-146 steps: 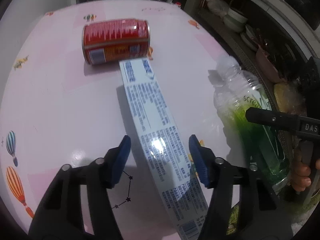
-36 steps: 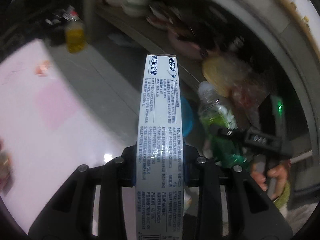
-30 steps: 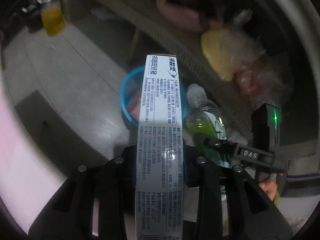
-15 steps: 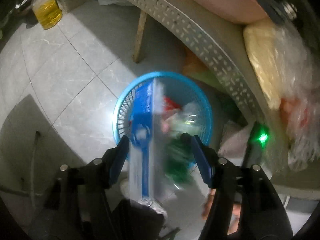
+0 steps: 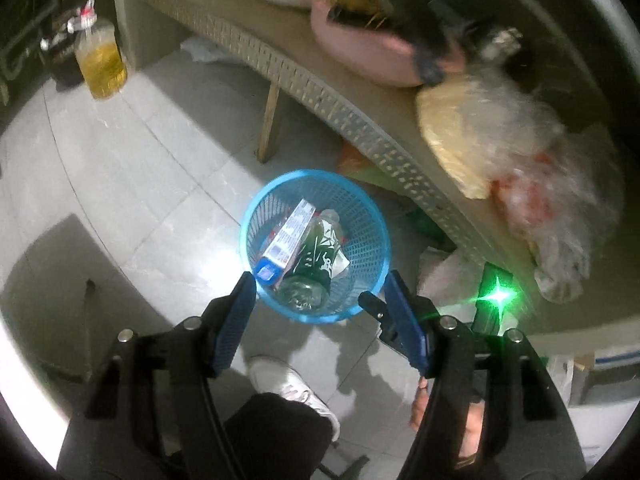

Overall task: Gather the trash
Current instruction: 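Carry box and bottle to the blue wastebasket and open both tools, then move both tools back over the table toward the red can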

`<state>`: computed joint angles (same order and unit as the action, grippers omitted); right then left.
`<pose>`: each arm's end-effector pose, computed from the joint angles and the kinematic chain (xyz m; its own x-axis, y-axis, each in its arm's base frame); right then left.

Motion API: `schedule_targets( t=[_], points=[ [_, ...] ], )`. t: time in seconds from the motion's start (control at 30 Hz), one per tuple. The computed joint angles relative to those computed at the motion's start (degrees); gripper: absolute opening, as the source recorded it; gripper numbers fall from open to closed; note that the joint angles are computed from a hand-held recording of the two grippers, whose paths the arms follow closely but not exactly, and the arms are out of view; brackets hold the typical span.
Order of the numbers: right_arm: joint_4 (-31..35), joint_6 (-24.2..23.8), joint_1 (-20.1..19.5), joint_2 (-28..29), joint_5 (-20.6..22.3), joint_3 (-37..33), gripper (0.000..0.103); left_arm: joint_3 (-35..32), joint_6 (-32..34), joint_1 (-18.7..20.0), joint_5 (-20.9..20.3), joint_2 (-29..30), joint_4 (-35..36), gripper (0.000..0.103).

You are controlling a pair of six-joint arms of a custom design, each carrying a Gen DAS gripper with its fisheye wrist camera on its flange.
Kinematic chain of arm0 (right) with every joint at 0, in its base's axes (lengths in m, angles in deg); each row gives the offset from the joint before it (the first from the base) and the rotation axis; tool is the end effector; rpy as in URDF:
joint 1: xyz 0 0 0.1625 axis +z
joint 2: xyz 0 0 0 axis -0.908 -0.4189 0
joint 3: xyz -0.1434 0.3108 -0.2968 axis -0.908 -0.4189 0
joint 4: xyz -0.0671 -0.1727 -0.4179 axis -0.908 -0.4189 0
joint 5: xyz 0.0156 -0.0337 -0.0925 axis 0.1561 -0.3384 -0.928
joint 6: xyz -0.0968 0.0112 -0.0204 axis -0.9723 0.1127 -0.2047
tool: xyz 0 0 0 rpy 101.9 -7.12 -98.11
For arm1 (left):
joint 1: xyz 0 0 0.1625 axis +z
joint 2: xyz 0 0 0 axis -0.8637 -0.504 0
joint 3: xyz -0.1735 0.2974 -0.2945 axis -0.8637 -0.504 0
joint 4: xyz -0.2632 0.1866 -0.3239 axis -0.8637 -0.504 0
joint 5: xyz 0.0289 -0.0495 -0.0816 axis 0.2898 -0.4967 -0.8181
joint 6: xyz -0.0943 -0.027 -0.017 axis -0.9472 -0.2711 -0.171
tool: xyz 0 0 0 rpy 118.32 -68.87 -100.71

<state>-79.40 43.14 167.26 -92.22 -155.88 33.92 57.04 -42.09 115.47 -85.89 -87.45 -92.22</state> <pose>0.2232 -0.6656 0.1548 -0.8406 0.5103 0.1816 0.3016 0.7194 -0.6257 -0.3230 -0.7752 0.2659 -0.8045 0.4670 -0.3670 0.4976 0.8673 0.0127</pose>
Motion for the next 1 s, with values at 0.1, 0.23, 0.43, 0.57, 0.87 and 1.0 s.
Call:
schedule_targets(
  t=[0.1,0.23,0.43,0.57,0.87,1.0],
  points=[
    [1.99,-4.94,3.41,1.07,-2.46,-3.17,0.079,5.06,2.81,-0.98,1.28,-5.13,-4.84,0.071],
    [3.3,-12.35,7.33,1.77,-2.99,-6.36,0.082,9.82,2.83,-1.61,3.99,-10.4,-9.4,0.075],
    [5.22,-20.34,10.76,2.5,-2.34,-10.22,0.086,15.66,-0.67,-2.02,8.9,-17.23,-15.04,0.078],
    [7.23,-23.47,12.01,3.47,-1.45,-12.97,0.086,17.38,-0.84,-2.48,12.4,-19.89,-16.67,0.08],
    [9.16,-25.96,13.5,4.43,0.62,-15.42,0.086,18.73,-1.35,-2.88,16.87,-22.45,-17.96,0.081],
    [9.38,-26.67,13.85,4.58,1.41,-15.82,0.086,18.87,-2.51,-2.63,17.48,-23.04,-17.61,0.081]
  ],
)
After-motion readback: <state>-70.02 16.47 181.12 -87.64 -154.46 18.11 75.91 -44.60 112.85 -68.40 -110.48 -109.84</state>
